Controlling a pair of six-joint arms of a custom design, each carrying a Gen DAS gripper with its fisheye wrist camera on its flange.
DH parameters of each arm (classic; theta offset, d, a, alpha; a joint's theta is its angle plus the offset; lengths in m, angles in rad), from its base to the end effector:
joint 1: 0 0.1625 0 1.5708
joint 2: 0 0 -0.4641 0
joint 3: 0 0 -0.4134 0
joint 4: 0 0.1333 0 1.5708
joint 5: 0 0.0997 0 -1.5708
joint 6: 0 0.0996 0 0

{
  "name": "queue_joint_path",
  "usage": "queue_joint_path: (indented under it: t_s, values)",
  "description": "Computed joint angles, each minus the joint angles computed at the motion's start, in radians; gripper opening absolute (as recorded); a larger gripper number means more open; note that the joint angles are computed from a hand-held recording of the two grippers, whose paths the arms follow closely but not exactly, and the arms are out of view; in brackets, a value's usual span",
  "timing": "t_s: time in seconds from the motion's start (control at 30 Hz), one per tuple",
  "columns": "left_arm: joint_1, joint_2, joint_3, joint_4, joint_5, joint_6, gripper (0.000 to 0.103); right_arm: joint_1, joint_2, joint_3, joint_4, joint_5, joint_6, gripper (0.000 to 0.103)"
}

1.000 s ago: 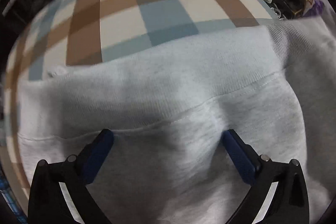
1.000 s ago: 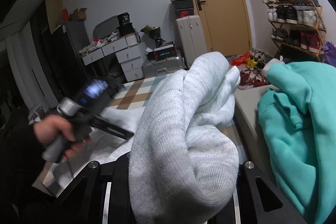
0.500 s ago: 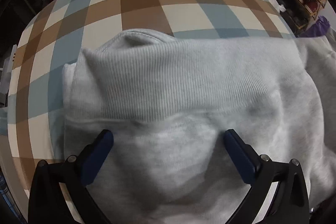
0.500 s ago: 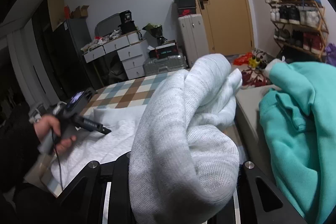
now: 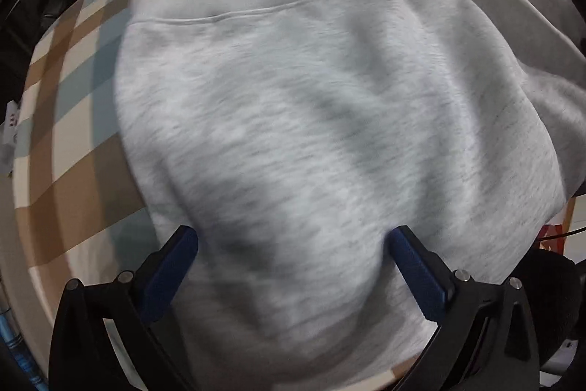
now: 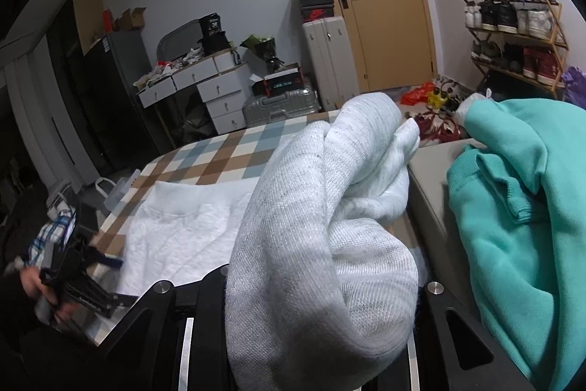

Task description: Fold large clothes

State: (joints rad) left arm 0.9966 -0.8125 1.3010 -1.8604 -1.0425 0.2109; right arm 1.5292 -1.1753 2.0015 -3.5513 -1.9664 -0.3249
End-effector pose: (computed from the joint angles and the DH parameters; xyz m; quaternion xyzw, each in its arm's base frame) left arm -0.2614 -0.7419 0.2014 0.3914 0.8776 0.0473 0.2728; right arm 0.0706 -0.5868 0.3408 0.0099 -0.8286 0.4960 0.2594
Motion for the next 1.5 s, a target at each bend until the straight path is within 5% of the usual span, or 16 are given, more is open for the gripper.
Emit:
queue_joint_path:
  t_s: [0.17,0.23,0.37,0.6,0.8,0.87,0.93,1.0,1.17,1.23,1.4,1.5]
  values:
    - [0.009,-0.082,0.065,0.036,-0.036,0.068,0.102,-0.009,-0.023,-0.024,0.037,0.003,0.054,0.026]
    - [0.011,-0.070,0.100,0.027,0.024,0.081,0.102,-0.009,-0.013,-0.051,0.040,-0.038,0.069,0.026]
    - [0.016,-0.022,0.074,0.052,-0.014,0.030,0.102,0.010,0.016,-0.111,0.081,-0.127,0.028,0.026]
    - [-0.018,-0.031,0.139,-0.239,-0.064,0.062,0.102,0.062,0.023,-0.128,0.062,-0.207,-0.066,0.026]
    - [-0.035,-0.021,0.183,-0.552,0.059,0.177,0.102,0.052,0.016,-0.142,0.107,-0.205,-0.055,0.025]
    - [-0.018,-0.038,0.171,-0.586,-0.036,0.103,0.102,0.049,0.015,-0.145,0.112,-0.203,-0.064,0.026]
    - [0.014,0.006,0.097,-0.453,-0.233,0.101,0.102,0.047,0.017,-0.147,0.111,-0.197,-0.067,0.026]
    - [0.010,0.063,0.042,-0.334,-0.313,0.127,0.102,0.049,0.020,-0.152,0.115,-0.196,-0.065,0.026]
    - [-0.005,0.243,0.028,-0.325,-0.129,0.158,0.102,0.056,0.020,-0.155,0.124,-0.214,-0.086,0.026]
    - [0.038,0.302,-0.023,-0.332,-0.197,0.122,0.102,0.055,0.017,-0.149,0.138,-0.214,-0.106,0.026]
    - [0.032,0.345,-0.035,-0.405,-0.217,0.191,0.102,0.052,0.040,-0.150,0.082,-0.241,-0.146,0.026]
    - [0.057,0.370,-0.111,-0.351,-0.327,0.166,0.101,0.056,0.026,-0.157,0.088,-0.233,-0.119,0.026]
